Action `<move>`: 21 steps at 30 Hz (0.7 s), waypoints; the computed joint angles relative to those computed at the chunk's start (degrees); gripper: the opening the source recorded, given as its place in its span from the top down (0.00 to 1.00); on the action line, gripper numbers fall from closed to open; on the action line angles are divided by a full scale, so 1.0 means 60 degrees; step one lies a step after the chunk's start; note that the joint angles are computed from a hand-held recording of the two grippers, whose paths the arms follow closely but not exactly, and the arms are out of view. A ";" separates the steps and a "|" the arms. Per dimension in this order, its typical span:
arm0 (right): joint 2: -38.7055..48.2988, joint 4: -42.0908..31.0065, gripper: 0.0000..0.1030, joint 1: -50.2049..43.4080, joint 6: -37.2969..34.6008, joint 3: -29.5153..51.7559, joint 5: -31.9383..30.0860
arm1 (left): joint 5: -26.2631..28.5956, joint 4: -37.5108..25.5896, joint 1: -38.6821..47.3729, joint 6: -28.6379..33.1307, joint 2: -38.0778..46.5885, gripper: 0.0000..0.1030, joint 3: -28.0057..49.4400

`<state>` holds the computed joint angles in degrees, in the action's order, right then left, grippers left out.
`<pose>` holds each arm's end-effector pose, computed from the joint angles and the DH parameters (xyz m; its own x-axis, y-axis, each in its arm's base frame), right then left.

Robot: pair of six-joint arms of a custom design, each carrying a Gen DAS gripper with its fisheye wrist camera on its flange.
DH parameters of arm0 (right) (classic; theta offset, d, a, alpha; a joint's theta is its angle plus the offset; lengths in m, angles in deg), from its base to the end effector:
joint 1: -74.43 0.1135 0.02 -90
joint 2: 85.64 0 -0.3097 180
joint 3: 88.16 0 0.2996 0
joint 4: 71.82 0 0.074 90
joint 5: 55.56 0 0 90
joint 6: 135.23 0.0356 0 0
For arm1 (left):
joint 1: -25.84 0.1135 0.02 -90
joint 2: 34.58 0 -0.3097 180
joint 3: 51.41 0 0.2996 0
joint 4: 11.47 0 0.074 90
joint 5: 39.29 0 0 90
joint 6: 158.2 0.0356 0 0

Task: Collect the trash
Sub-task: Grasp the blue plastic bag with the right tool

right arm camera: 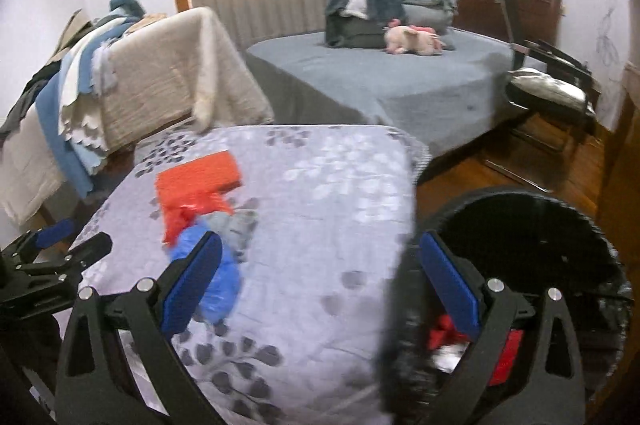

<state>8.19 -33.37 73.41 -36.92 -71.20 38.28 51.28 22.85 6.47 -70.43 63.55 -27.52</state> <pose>0.1945 -0.0058 0.0627 -0.6047 0.1550 -0.7813 0.1593 0.9846 0.0721 0.2161 -0.0764 0.0614 -0.6181 0.1761 -0.7661 0.3150 0.9484 -0.0362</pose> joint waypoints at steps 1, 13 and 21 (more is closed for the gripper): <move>0.0419 0.0095 0.07 0.0387 0.0129 0.0186 0.0263 | 0.0030 0.0074 0.0153 0.0068 0.0085 0.06 -0.0006; 0.3915 0.0831 0.20 0.2489 0.1055 0.2054 0.0690 | 0.0773 0.1004 0.1986 0.0952 0.1552 0.06 0.0129; 0.4854 0.0350 0.24 0.2826 0.0986 0.3024 0.0651 | 0.0801 0.1179 0.2358 0.1186 0.2228 0.06 0.0370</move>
